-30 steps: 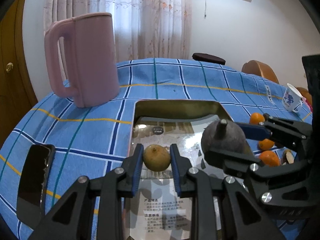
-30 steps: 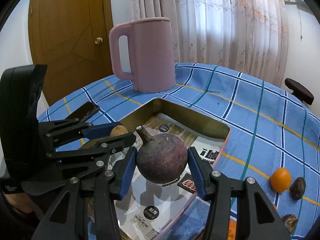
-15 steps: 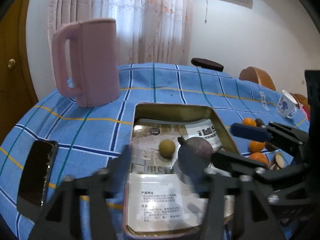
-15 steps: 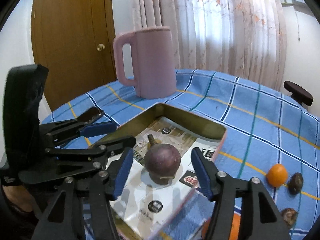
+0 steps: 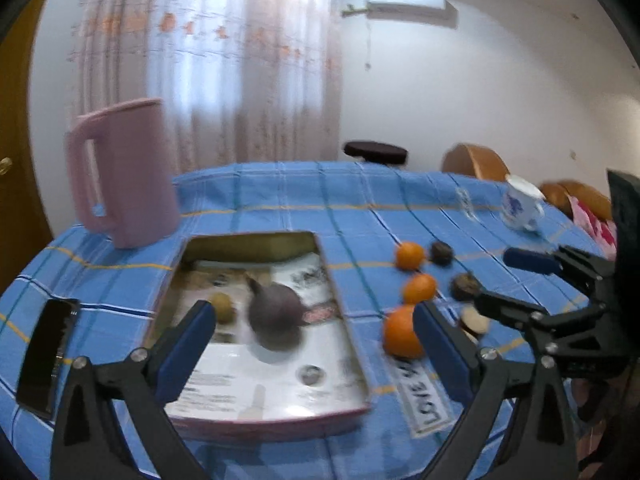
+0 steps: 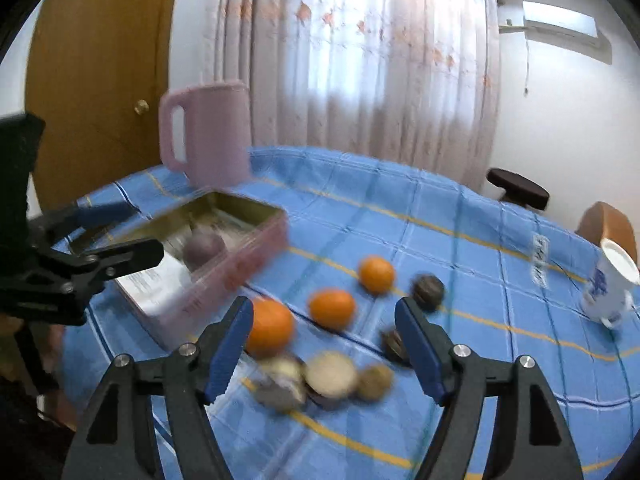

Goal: Organize fruits
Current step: 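Lift both open tools out of the tin box, then grasp the beige round slice with the left tool while the right tool grasps a small brown fruit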

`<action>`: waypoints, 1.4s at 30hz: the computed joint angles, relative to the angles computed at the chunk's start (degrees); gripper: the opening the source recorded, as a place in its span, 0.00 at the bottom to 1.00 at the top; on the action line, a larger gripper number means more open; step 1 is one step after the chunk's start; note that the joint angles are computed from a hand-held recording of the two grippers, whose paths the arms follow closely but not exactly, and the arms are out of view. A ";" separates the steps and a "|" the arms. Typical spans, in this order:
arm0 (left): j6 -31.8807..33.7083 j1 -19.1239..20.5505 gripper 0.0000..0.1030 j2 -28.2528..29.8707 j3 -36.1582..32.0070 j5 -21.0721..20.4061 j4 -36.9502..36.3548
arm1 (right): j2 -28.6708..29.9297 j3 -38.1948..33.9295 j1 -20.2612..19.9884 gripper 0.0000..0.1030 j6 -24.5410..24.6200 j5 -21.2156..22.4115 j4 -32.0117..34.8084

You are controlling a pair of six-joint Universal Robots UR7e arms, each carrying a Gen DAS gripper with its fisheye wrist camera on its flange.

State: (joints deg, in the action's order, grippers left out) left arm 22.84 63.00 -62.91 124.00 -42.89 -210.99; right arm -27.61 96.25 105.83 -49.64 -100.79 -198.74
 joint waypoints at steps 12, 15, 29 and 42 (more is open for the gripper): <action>-2.67 -1.45 0.98 2.97 -0.31 1.03 2.37 | 0.23 -1.91 -1.07 0.57 2.01 -6.18 6.80; -2.65 -1.53 0.98 3.74 -0.61 1.13 2.46 | -0.81 -2.55 -1.86 0.57 6.54 -4.24 11.71; -1.54 -2.11 0.98 5.52 -2.49 0.69 2.37 | -2.12 -1.35 -2.79 0.57 9.49 -6.14 7.11; 0.34 -2.70 0.97 7.71 -4.32 -0.81 4.17 | -2.10 -6.73 -4.71 0.27 16.75 -0.27 25.64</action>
State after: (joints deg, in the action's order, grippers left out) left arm 23.18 60.30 -55.20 119.67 -43.70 -206.81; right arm -29.71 89.52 101.11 -32.89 -101.05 -173.10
